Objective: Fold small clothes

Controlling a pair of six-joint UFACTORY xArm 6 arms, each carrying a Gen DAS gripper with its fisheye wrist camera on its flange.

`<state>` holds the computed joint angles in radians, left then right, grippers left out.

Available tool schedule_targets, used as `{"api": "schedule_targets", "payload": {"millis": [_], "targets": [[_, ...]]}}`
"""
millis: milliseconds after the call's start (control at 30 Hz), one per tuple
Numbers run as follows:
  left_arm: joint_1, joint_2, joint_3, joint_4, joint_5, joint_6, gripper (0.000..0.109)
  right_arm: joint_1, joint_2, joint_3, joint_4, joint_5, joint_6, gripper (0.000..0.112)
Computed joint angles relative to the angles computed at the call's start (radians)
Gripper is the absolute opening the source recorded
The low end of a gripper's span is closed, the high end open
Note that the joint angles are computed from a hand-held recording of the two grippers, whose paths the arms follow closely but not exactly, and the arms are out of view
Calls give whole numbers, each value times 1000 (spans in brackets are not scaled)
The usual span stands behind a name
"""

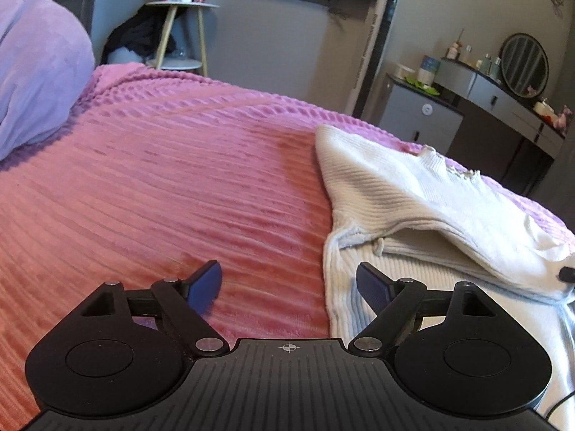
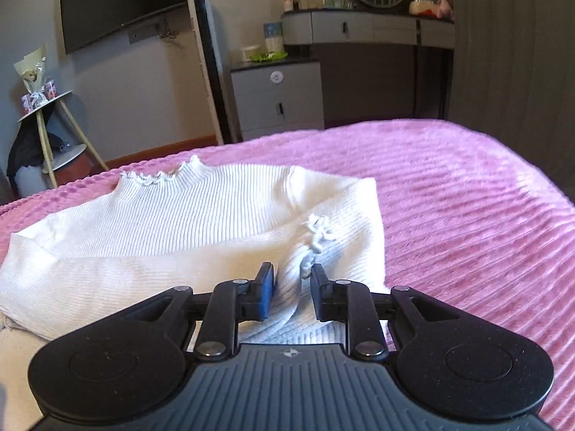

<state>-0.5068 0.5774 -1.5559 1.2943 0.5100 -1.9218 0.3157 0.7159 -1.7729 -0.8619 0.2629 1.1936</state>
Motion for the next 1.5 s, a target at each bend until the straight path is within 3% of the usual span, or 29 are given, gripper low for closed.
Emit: {"api": "schedule_targets", "payload": {"millis": [133,233,400,467,633,733,867,967,1033,1067,1200,1267,1333,1400,1433,1500], "targets": [[-2,6,-4,9,5,2,88,10,19,-67,-264,58,145,16],[-7,14,-12,11,17,11,90,10,36,-109,-345,115,190,15],[-14,29,-29,5,33,42,91,0,76,-157,-202,199,60,19],[-15,30,-31,2,35,41,91,3,53,-123,-176,235,82,37],[-4,21,-22,29,-2,-9,91,12,-66,56,-366,115,265,40],[-1,13,-12,32,-20,-14,89,11,-73,88,-338,28,194,38],[-1,0,-3,30,-47,-14,85,18,-29,25,-247,125,66,30],[-12,6,-16,-29,-35,71,81,16,-26,-8,-184,275,112,32],[-16,13,-27,-82,-39,123,80,10,-77,48,-176,285,175,32],[-17,16,-32,-101,-45,141,80,7,-114,99,-176,247,170,32],[-14,23,-34,-199,-129,259,72,-10,-279,385,-96,-62,43,34],[-7,25,-19,-279,-194,331,69,1,-336,502,-45,-136,-42,36],[-18,20,-11,-291,-169,368,63,22,-381,563,-130,-86,-32,37],[-38,2,6,-271,-114,388,50,56,-425,589,-225,50,37,37],[-42,-16,28,-274,-103,386,50,66,-449,606,-210,99,52,39],[-49,-60,81,-305,-94,372,51,50,-512,672,-129,75,50,42]]}}
